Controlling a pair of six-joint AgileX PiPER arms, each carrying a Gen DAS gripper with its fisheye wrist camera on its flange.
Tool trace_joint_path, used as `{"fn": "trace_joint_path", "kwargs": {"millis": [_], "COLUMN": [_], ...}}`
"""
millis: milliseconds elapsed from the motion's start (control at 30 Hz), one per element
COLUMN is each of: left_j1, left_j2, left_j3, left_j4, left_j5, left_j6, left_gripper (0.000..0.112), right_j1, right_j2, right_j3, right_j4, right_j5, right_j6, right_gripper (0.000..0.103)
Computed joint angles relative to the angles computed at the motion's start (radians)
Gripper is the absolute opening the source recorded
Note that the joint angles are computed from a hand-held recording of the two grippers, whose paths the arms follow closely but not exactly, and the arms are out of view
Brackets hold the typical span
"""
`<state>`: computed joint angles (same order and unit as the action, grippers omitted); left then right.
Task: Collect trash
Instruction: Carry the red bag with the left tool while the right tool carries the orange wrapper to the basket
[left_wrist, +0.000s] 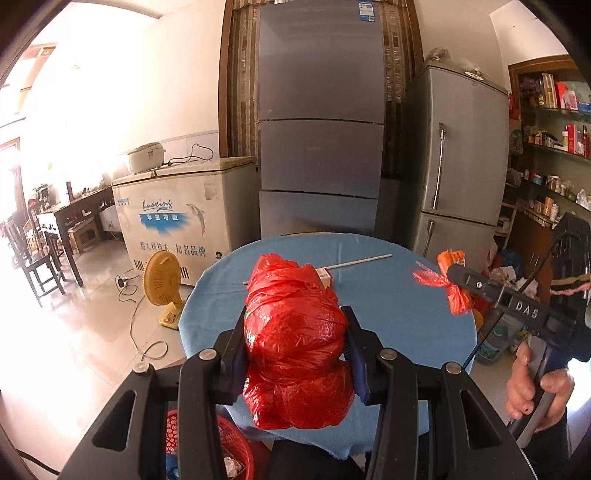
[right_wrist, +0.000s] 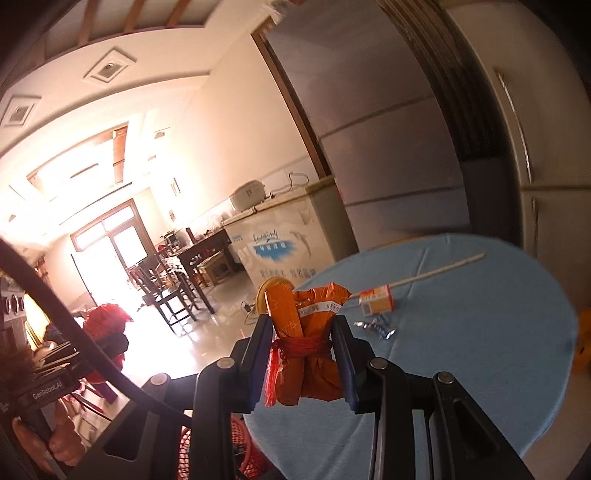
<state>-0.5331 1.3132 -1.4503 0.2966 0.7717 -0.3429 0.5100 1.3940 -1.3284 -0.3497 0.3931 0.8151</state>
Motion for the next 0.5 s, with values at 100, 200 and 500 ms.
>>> {"fn": "trace_joint_path", "kwargs": {"millis": [100, 200, 500], "left_j1": [-0.003, -0.022, -0.041], "left_j2": [-0.024, -0.052, -0.068], "left_j3": [0.026, 0.059, 0.116], "left_j4": [-0.024, 0.017, 0.077], "left_j5": [0.000, 0.009, 0.026], "left_j6": [0.014, -0.016, -0.085], "left_gripper": [0.046, 0.046, 0.046], "right_j1": [-0.009, 0.012, 0.098], "right_j2": [-0.011, -0.020, -0.044], "right_j3": [0.008, 0.018, 0.075], "right_j4": [0.115, 0.062, -0.220], "right_j5": [-0.009, -0.001, -0.005], "right_j6": [-0.067, -0.010, 0.246], "right_gripper": [0.036, 0.036, 0.036]}}
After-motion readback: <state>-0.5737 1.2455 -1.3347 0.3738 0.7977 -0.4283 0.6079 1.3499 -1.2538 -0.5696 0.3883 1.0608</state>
